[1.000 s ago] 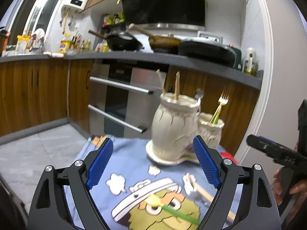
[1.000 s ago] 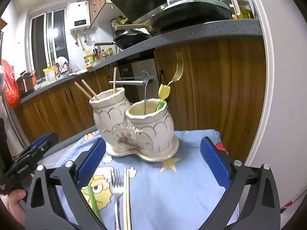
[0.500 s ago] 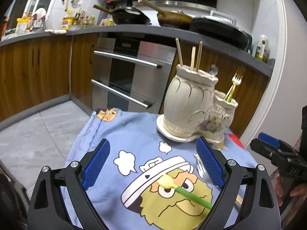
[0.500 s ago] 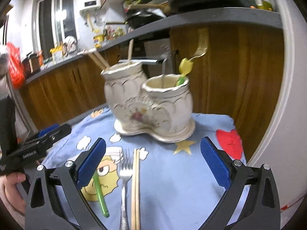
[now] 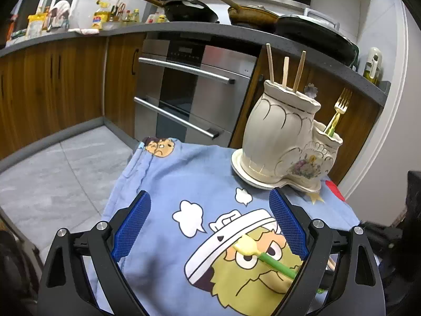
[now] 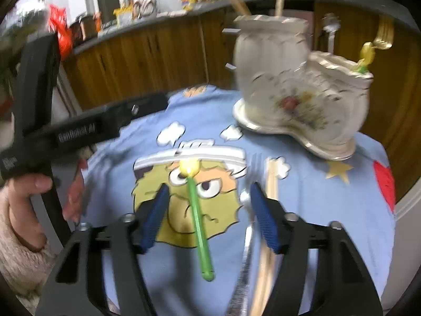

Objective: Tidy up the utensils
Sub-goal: 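Lower the right tool onto the green tulip-head spoon and close on it, then lift the green tulip-head spoon off the cloth with the right tool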

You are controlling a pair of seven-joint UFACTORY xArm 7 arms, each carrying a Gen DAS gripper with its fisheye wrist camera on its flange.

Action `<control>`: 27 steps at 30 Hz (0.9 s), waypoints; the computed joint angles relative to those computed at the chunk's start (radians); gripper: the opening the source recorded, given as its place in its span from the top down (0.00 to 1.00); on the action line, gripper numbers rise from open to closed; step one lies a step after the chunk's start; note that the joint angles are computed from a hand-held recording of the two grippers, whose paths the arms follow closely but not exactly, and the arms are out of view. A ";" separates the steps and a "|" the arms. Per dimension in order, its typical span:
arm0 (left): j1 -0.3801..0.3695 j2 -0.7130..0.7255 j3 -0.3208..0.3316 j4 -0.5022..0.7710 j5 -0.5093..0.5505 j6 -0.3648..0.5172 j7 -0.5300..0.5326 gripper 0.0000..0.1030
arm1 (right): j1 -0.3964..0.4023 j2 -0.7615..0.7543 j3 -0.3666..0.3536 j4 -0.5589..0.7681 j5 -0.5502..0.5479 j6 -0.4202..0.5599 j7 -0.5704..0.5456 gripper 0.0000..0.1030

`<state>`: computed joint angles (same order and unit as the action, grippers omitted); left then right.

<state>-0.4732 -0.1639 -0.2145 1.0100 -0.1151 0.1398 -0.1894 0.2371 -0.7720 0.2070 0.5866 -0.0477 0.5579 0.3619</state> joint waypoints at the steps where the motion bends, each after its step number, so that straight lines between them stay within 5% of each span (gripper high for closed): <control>1: -0.004 0.001 0.003 0.001 -0.006 0.003 0.004 0.12 | 0.000 0.013 0.008 0.008 -0.004 0.005 -0.001 0.51; 5: -0.008 -0.002 0.005 -0.003 -0.015 0.001 0.013 0.12 | 0.001 0.067 0.015 0.053 -0.015 0.040 -0.005 0.70; 10: -0.002 -0.007 0.003 -0.011 -0.005 0.003 0.015 0.12 | 0.015 0.103 0.018 0.081 -0.024 0.076 -0.025 0.73; 17: -0.012 0.002 0.015 -0.005 -0.037 0.012 0.034 0.12 | 0.021 0.138 0.018 0.093 -0.039 0.090 -0.041 0.90; 23: -0.013 0.004 0.013 0.007 -0.067 0.047 0.028 0.12 | 0.026 0.061 -0.004 0.050 -0.019 0.062 -0.033 0.91; 27: 0.023 -0.023 -0.027 0.008 0.011 0.065 -0.063 0.12 | 0.007 -0.092 -0.045 -0.010 0.011 0.056 -0.024 0.91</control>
<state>-0.4501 -0.1866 -0.2417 1.0180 -0.1037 0.2046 -0.2520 0.2440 -0.8638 0.1617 0.5770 -0.0371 0.6136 0.3378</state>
